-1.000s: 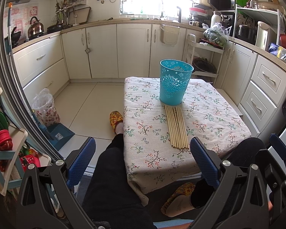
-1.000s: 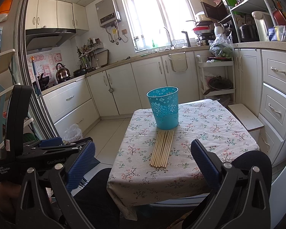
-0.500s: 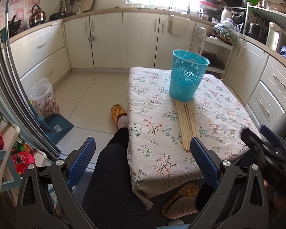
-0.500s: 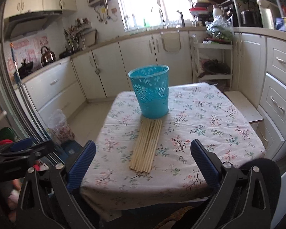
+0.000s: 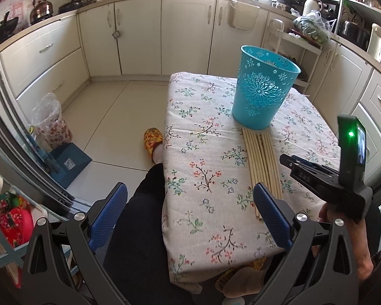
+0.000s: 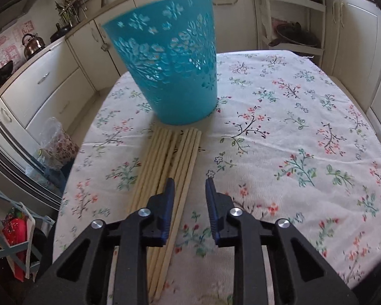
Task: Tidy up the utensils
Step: 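Move the left tool to the wooden stick bundle and grasp one stick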
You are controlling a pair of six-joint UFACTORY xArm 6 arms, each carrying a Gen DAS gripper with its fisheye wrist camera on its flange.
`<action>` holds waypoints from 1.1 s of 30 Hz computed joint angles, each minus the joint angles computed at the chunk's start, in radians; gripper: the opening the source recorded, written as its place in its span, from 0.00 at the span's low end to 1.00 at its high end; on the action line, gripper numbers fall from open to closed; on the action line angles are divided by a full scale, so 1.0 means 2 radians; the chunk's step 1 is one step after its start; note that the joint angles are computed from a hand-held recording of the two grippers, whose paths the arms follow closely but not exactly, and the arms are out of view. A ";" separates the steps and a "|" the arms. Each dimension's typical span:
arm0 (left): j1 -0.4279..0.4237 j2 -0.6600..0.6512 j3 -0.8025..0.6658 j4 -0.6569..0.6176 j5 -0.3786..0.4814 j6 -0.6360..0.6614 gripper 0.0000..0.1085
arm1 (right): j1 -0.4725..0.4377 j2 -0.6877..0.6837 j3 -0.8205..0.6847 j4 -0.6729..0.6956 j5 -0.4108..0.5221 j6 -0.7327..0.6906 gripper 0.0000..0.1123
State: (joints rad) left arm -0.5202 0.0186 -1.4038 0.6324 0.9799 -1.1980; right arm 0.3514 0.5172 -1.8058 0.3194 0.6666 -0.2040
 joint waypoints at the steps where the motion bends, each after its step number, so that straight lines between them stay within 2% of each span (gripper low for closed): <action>1: 0.003 0.008 -0.006 -0.004 -0.001 0.004 0.88 | 0.001 0.014 -0.019 -0.003 0.008 0.002 0.20; 8: 0.023 0.052 -0.041 -0.030 -0.011 0.029 0.88 | 0.003 0.044 -0.057 -0.020 0.018 -0.022 0.18; 10: 0.030 0.068 -0.053 -0.044 -0.019 0.045 0.88 | 0.002 0.055 -0.076 -0.033 0.029 -0.031 0.12; 14: 0.040 0.124 -0.107 -0.070 -0.029 0.089 0.88 | -0.005 0.080 -0.126 -0.025 0.072 -0.071 0.08; 19: 0.054 0.217 -0.208 -0.123 -0.022 0.147 0.88 | -0.019 0.115 -0.199 -0.007 0.143 -0.096 0.08; 24: 0.060 0.306 -0.322 -0.138 0.021 0.177 0.88 | -0.030 0.105 -0.173 0.046 0.132 -0.104 0.08; 28: 0.061 0.367 -0.409 -0.137 0.068 0.191 0.84 | -0.032 0.104 -0.171 0.057 0.132 -0.108 0.08; 33: 0.059 0.412 -0.479 -0.132 0.107 0.202 0.84 | -0.032 0.109 -0.179 0.065 0.137 -0.106 0.08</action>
State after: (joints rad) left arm -0.4026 0.8423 -2.3628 0.3679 1.1940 -0.7932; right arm 0.2880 0.7355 -2.1640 0.4500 0.9396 -0.4152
